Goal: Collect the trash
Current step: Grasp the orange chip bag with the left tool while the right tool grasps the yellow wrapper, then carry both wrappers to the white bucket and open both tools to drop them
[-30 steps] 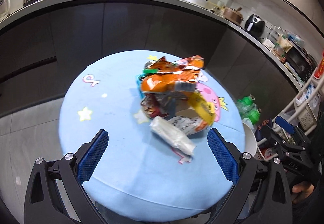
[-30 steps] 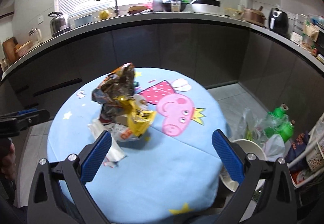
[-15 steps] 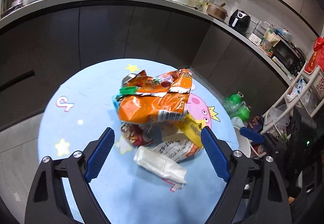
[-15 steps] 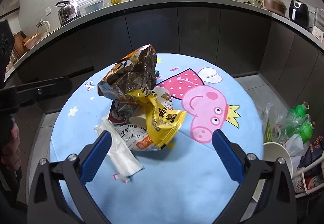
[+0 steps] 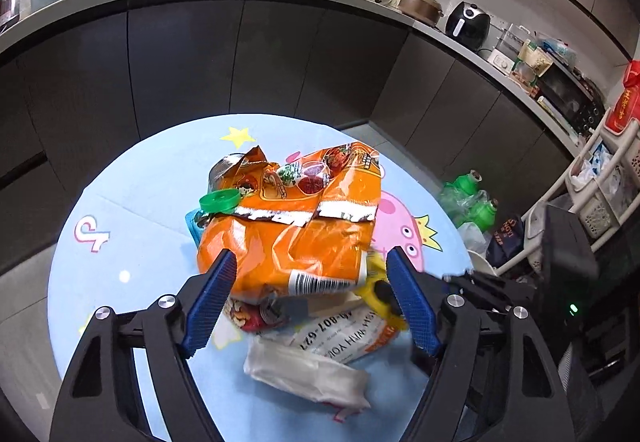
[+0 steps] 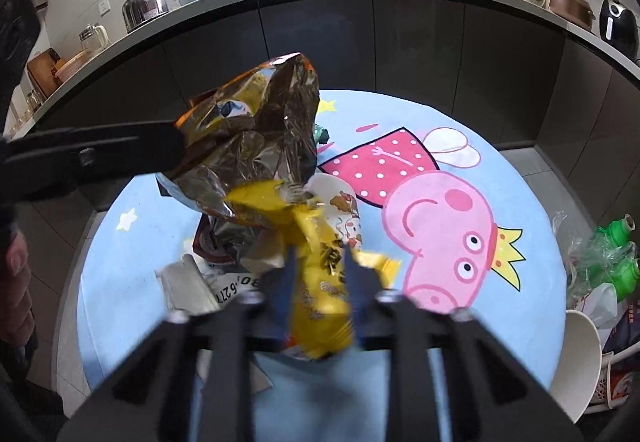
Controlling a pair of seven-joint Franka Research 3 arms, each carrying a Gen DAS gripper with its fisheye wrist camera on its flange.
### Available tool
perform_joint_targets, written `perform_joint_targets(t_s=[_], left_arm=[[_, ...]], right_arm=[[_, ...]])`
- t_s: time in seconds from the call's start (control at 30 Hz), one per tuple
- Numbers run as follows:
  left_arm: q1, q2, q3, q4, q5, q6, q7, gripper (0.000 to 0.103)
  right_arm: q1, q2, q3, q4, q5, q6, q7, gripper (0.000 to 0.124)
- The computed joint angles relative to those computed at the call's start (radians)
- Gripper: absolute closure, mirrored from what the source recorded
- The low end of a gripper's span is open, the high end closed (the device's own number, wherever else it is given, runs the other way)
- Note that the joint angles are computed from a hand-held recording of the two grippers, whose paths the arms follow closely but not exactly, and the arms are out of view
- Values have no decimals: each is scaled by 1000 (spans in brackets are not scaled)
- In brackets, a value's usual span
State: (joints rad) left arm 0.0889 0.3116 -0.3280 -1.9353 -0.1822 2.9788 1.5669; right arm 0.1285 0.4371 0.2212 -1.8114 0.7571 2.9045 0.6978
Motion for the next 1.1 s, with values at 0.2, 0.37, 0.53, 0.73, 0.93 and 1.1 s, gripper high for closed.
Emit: perform_joint_targets(t_s=[0.2, 0.37, 0.53, 0.73, 0.93, 1.1], left_arm=[[-22, 28, 23, 37, 32, -24, -19, 57], [43, 9, -54, 15, -41, -30, 53, 93], [68, -62, -90, -53, -148, -9, 157, 95], [74, -171, -123, -151, -374, 5, 337, 96], [41, -263, -113, -214, -627, 6, 496, 96], [-21, -316, -63, -240, -728, 13, 557, 97]], right_arm=[[-36, -73, 20, -75, 108, 30, -81, 118], [-61, -140, 29, -133, 259, 51, -176, 118], [-46, -200, 6, -184, 400, 56, -288, 118], [0, -259, -52, -242, 493, 48, -356, 118], [36, -321, -93, -291, 601, 50, -440, 118], [61, -363, -125, -316, 692, 53, -508, 118]])
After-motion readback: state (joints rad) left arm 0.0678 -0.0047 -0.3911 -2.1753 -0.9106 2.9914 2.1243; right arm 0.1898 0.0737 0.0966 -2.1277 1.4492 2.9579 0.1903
